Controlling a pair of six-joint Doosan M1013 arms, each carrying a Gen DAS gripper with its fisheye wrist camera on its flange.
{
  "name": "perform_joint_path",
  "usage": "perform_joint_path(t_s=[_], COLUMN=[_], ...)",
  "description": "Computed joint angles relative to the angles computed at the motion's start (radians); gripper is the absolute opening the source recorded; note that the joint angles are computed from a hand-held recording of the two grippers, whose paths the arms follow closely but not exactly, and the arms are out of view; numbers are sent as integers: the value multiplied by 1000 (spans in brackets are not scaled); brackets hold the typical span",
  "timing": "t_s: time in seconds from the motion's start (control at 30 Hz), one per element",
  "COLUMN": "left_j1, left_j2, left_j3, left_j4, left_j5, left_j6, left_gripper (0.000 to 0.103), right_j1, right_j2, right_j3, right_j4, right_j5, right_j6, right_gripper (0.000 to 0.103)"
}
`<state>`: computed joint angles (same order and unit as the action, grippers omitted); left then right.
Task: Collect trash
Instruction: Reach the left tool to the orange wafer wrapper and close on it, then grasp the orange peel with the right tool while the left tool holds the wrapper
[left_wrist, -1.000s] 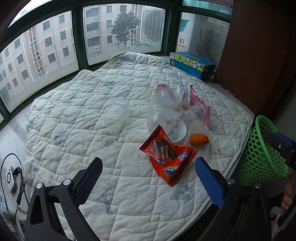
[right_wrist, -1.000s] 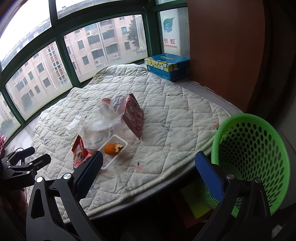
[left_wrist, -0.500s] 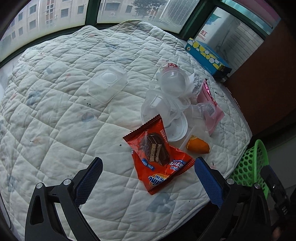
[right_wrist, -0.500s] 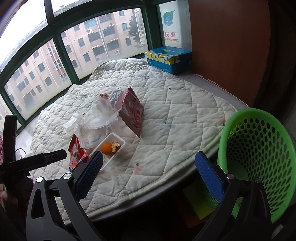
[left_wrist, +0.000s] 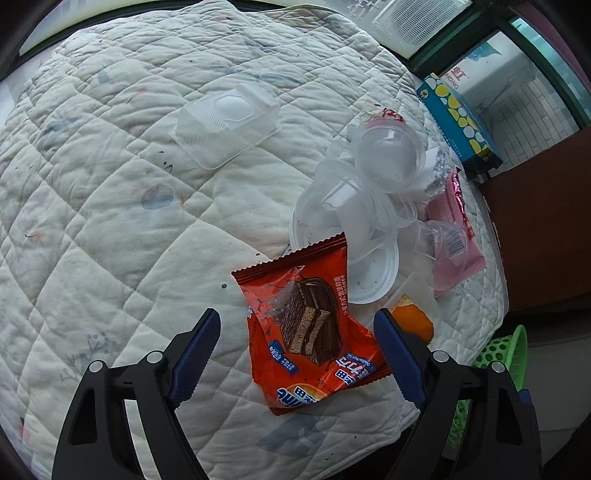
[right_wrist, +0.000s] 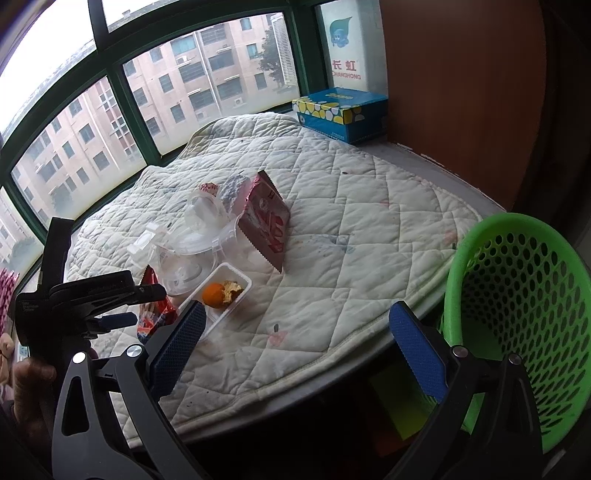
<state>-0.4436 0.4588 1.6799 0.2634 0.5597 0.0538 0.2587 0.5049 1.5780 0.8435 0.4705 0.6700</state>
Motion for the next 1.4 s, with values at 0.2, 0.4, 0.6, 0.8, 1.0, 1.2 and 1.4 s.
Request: perform_joint_path(t_s=[0.2,0.4,0.6,0.8,1.0,1.2,1.4], left_j1=[5,16,14,8,-5,-13,-16], left_j2=[-1,2,11,-11,-43,-82,-120], left_j3=[9,12,8,34,63,97,128], left_j4=[-13,-84,-97,-68,-8,48,136], left_j5=[-23,-57,-60,-97,-129,-160,-166], left_j6=[-9,30,41,20,-11,-26,-80], left_gripper=[82,82,67,45,36,33,33], right_j1=[0,1,2,2,10,26,51], right_j2=[1,1,0,0,9,37,77], right_j3=[1,3,4,6,-3,-39,-88], right_j4=[-3,-3,-5,13,22,0,-32], right_j5=[1,8,9,21,58,128,198], right_j6=[5,3,2,-16,-51,-67,-79], right_gripper=[98,98,98,96,85,67,57])
